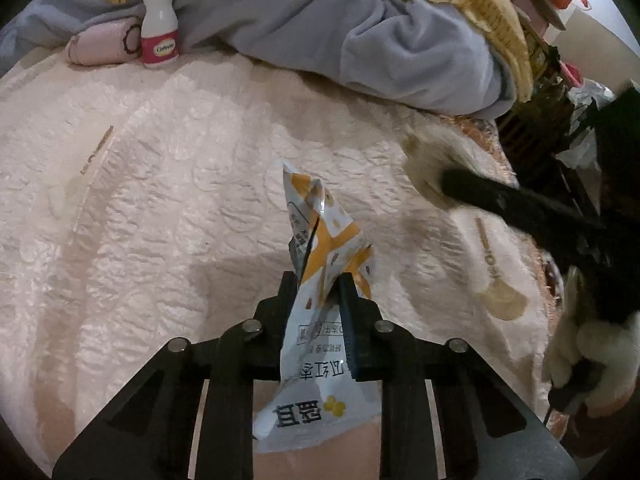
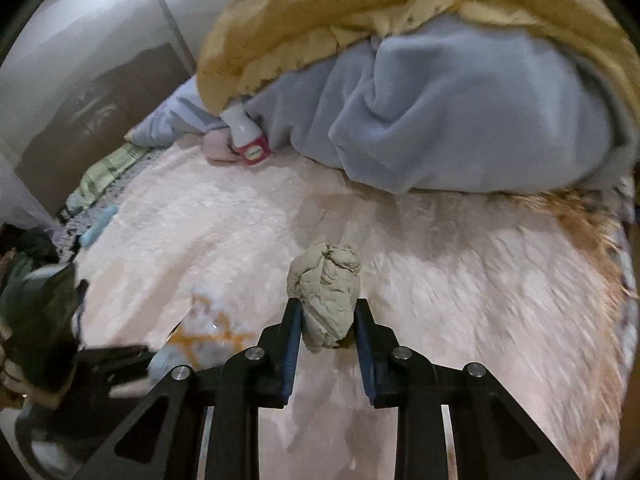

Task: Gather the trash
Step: 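Carry the snack wrapper and beige tissue over the white bucket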

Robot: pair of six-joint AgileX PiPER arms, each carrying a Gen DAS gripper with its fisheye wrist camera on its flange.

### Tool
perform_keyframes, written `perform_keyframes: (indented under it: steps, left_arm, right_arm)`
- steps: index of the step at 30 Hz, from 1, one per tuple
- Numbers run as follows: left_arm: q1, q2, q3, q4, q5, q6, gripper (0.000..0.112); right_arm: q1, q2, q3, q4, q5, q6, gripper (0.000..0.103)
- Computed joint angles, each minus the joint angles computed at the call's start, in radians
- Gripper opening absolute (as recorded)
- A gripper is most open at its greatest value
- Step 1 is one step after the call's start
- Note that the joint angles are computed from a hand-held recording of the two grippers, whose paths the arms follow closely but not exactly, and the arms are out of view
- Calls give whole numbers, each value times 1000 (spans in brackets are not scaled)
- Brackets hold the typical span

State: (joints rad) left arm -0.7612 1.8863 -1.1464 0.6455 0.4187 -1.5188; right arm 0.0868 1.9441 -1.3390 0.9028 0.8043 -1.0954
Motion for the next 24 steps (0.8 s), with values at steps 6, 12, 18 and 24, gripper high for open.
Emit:
perform_keyframes:
  steps: [6, 12, 18, 24]
  left_arm:
    - [-101, -34, -47, 37, 108, -45, 17]
    - [-213, -16, -142, 73, 208, -80, 17]
    - [-284, 60, -295, 55, 299, -43, 17]
    - [-330, 119, -408, 45, 362, -16, 17]
  right_arm:
    - [-81, -173, 218, 64, 5, -144, 25]
    - [-194, -315, 364, 84, 60, -216, 25]
    - [-319, -418, 445, 70, 117, -278, 25]
    - [-451, -462, 472, 58, 186, -330, 25]
